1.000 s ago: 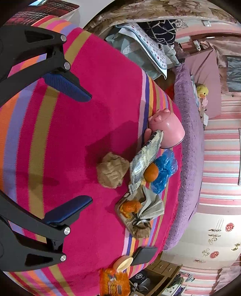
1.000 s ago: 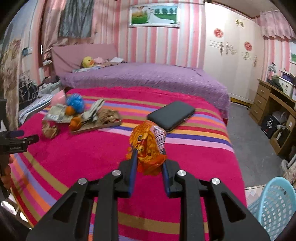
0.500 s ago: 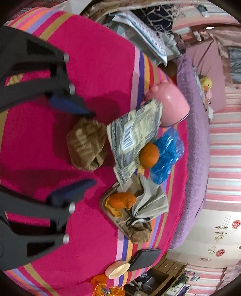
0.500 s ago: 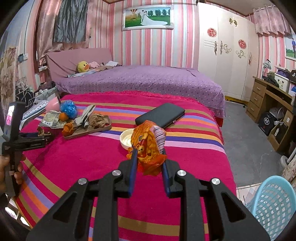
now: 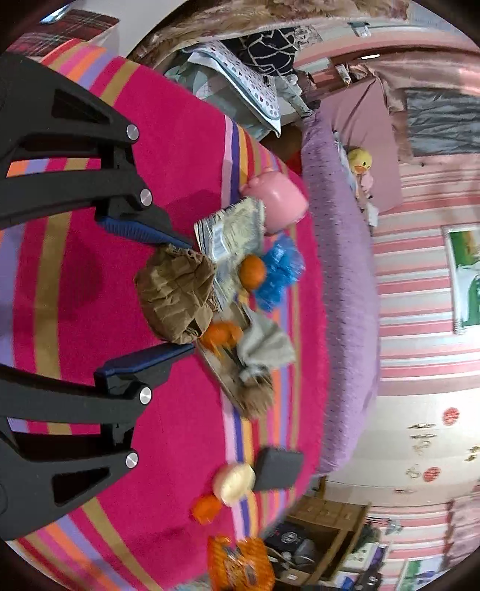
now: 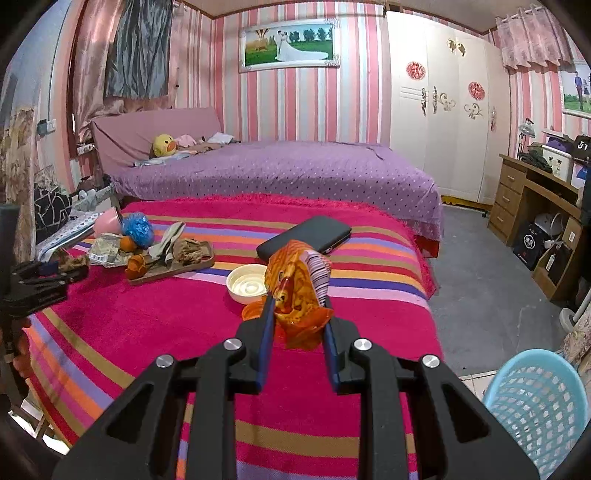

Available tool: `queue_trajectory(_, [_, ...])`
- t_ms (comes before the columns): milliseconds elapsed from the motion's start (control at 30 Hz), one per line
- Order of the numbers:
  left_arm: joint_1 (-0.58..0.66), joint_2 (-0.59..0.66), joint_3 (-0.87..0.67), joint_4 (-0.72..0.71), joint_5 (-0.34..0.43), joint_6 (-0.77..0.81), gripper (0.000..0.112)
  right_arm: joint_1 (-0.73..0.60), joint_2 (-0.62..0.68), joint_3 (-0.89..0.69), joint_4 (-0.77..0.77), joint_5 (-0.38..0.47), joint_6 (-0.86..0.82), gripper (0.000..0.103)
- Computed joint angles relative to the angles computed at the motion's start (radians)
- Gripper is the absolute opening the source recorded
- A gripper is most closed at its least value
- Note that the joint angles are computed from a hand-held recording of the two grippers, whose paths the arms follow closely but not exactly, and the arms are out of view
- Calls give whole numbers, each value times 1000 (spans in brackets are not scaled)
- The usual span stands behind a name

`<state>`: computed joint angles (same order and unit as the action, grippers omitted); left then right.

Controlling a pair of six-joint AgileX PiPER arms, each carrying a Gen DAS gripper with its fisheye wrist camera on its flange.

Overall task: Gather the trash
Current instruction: 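Grasp the crumpled brown paper with the left gripper, then carry the brown paper and snack wrapper to the basket and release both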

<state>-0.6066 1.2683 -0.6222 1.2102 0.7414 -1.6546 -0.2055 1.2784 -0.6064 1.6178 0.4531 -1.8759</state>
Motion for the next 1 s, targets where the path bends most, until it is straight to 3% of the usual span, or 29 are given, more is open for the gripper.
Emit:
queue_trajectory(167, [-238, 24, -97, 16, 201, -77, 49, -177, -19, -2, -98, 129, 40, 24])
queue_trajectory(267, [-330, 77, -185, 20, 246, -102, 49, -326, -14, -23, -150, 232, 50, 24])
queue_trajectory(400, [-416, 194, -326, 20, 230, -125, 49, -527, 31, -78, -215, 350, 40, 24])
queue_trajectory(567, [-527, 404, -540, 46, 245, -93, 49, -717, 123, -165, -253, 419, 6, 24])
queue_trajectory(1000, [-586, 805, -1057, -132, 117, 114, 50, -964, 414, -424, -320, 385, -3, 24])
